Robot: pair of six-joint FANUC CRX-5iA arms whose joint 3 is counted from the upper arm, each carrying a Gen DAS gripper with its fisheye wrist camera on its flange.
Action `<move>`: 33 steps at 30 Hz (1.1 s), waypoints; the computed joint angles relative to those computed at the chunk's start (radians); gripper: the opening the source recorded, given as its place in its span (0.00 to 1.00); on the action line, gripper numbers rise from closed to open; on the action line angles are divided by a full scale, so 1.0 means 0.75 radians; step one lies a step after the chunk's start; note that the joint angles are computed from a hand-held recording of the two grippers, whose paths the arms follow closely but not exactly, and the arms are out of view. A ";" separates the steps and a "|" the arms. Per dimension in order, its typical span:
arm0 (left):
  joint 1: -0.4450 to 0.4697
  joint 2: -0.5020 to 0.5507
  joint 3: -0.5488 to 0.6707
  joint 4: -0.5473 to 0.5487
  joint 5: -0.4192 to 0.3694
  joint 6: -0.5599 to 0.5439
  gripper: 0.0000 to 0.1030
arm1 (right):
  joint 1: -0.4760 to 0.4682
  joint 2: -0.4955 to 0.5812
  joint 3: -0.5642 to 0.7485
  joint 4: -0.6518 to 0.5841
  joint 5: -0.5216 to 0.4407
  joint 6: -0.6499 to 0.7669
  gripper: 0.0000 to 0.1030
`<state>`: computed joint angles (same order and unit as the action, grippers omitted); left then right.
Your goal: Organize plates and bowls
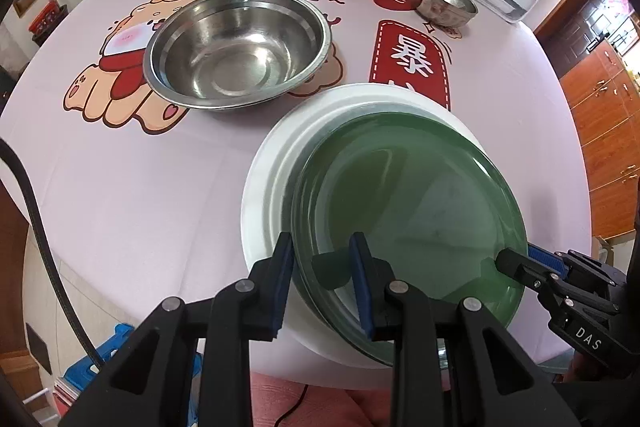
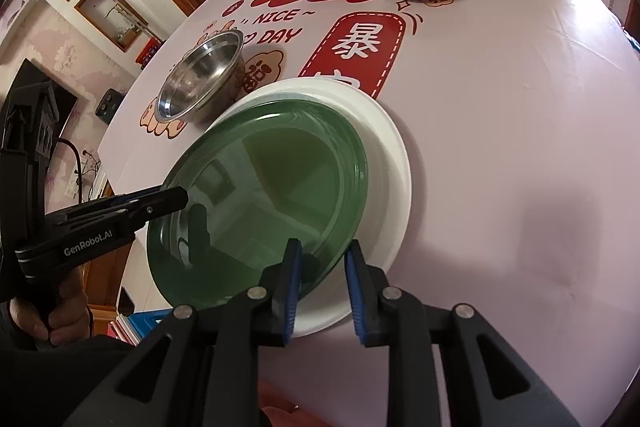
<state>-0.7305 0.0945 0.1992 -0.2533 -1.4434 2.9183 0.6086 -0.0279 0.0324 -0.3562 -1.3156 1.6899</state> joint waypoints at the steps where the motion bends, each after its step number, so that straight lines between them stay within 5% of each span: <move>1: 0.002 -0.001 -0.002 0.001 0.000 0.000 0.25 | 0.001 0.002 0.002 0.000 -0.002 0.000 0.23; 26: 0.005 0.045 0.109 -0.069 -0.053 -0.102 0.27 | -0.016 0.001 0.026 -0.028 0.037 0.032 0.47; 33: -0.013 0.057 0.156 -0.110 -0.091 -0.109 0.30 | -0.035 -0.016 0.019 -0.037 0.071 0.032 0.48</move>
<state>-0.7400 0.1371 0.3160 -0.3355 -1.5117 2.8368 0.5820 -0.0398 0.0464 -0.3839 -1.2622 1.7138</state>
